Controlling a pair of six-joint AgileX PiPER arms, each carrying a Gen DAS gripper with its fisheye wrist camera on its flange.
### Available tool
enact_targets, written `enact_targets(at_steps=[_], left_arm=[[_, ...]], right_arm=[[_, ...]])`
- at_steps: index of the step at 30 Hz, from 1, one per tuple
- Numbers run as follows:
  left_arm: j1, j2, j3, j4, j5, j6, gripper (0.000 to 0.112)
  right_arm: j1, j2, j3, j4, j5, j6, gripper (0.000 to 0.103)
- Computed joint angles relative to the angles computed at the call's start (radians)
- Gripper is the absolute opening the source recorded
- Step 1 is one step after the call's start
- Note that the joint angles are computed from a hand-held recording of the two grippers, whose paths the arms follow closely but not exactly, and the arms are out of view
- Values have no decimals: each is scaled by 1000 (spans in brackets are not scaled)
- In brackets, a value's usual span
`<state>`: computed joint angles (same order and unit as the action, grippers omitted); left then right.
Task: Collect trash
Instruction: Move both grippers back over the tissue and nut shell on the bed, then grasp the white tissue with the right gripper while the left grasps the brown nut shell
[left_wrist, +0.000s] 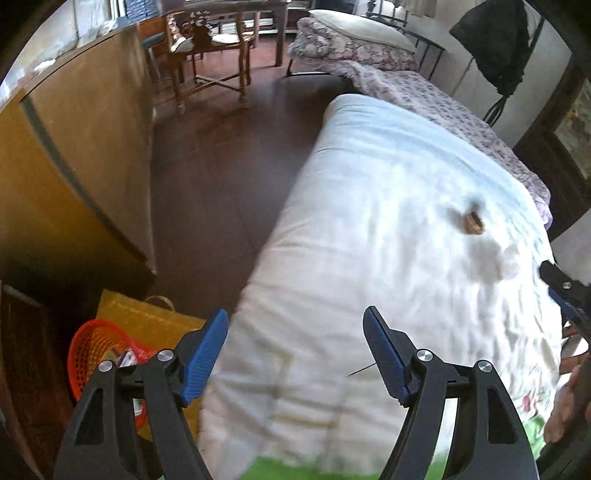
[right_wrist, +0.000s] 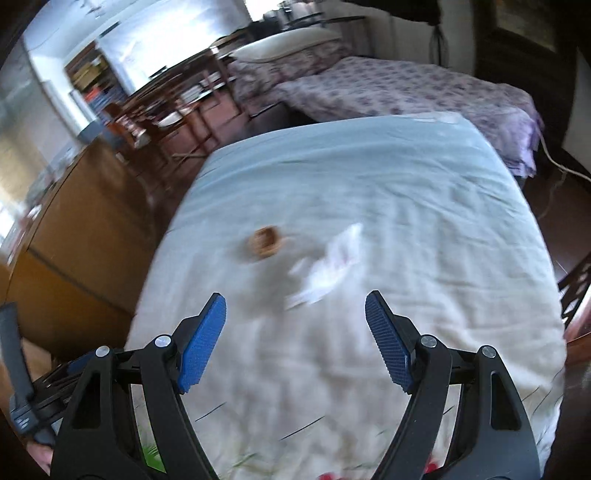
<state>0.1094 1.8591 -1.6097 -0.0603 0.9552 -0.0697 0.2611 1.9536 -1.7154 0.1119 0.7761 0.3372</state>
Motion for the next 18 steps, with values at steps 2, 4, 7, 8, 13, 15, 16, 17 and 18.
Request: enact_targets(at_steps=[2,4,7,8,13,15,16,17,18], left_arm=[[-31,27,-37,9,7,-13,75],[-73,65,-88,22,17,-31,75],[-120,122,-162,42,41,-54,75],[-129,136,-183,43,50,-57,75],[-159,228,-307,55,98,-80,75],[-166,260,-357,55,119,-89,75],[-169,278,-388,50,132,-90,75],[-174,305,-434,47,149,-93,75],[-181,319,-458,46,156,-96,75]], right_arm=[[-34,41,-34,55,19,-39,75],[-48,76,-67,75,37,-54,74],[-50,140,-140,82,68,-71,65],[-55,168,-171,99,74,-89,63],[-59,231,-247,111,127,-126,30],[-75,209,-219,145,119,-126,20],[-88,182,-183,168,98,-134,20],[-94,149,-145,160,73,-125,20],[-96,111,-100,134,39,-107,20]])
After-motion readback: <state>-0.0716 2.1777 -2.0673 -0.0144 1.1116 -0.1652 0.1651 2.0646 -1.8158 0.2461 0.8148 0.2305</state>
